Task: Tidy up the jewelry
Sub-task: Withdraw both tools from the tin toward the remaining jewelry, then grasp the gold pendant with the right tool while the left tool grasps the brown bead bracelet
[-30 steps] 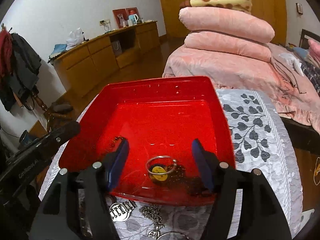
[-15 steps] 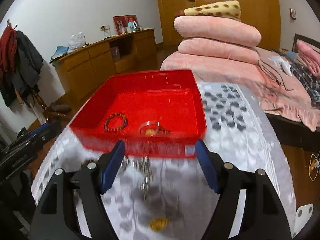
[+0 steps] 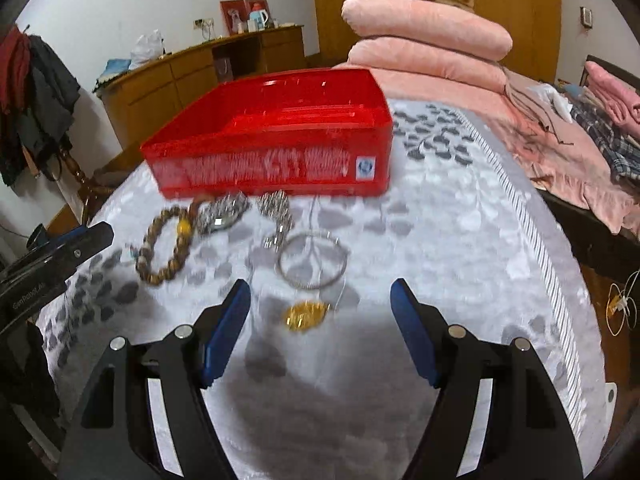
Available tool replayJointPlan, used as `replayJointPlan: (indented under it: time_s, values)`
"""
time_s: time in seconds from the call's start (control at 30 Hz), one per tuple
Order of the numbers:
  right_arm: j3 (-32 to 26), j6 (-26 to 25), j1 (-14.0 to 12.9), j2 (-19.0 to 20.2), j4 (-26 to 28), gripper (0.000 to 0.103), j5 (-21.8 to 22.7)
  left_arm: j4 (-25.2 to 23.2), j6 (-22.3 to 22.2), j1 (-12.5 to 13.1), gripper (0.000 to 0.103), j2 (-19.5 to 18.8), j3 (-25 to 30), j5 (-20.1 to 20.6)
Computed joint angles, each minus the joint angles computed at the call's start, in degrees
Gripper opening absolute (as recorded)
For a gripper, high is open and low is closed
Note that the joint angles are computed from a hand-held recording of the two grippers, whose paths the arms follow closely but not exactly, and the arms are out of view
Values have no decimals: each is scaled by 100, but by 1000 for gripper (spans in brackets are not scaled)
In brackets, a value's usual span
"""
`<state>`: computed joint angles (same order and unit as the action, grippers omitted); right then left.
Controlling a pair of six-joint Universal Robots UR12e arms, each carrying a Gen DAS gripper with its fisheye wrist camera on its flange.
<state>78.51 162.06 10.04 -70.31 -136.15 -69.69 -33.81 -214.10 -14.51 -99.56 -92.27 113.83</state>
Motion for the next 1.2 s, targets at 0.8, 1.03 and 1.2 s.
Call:
replayJointPlan:
  time_s: [0.8, 1.03, 1.2]
  values:
    - [-161, -387, 101, 99, 538, 26, -134, -306, -169, 51, 63, -26, -16, -312]
    - [-131, -396, 91, 70, 544, 24, -66, -318, -167, 55, 63, -34, -5, -338]
    - [-121, -378, 61, 47, 524, 24, 0, -326, -124, 58, 63, -42, 3, -352]
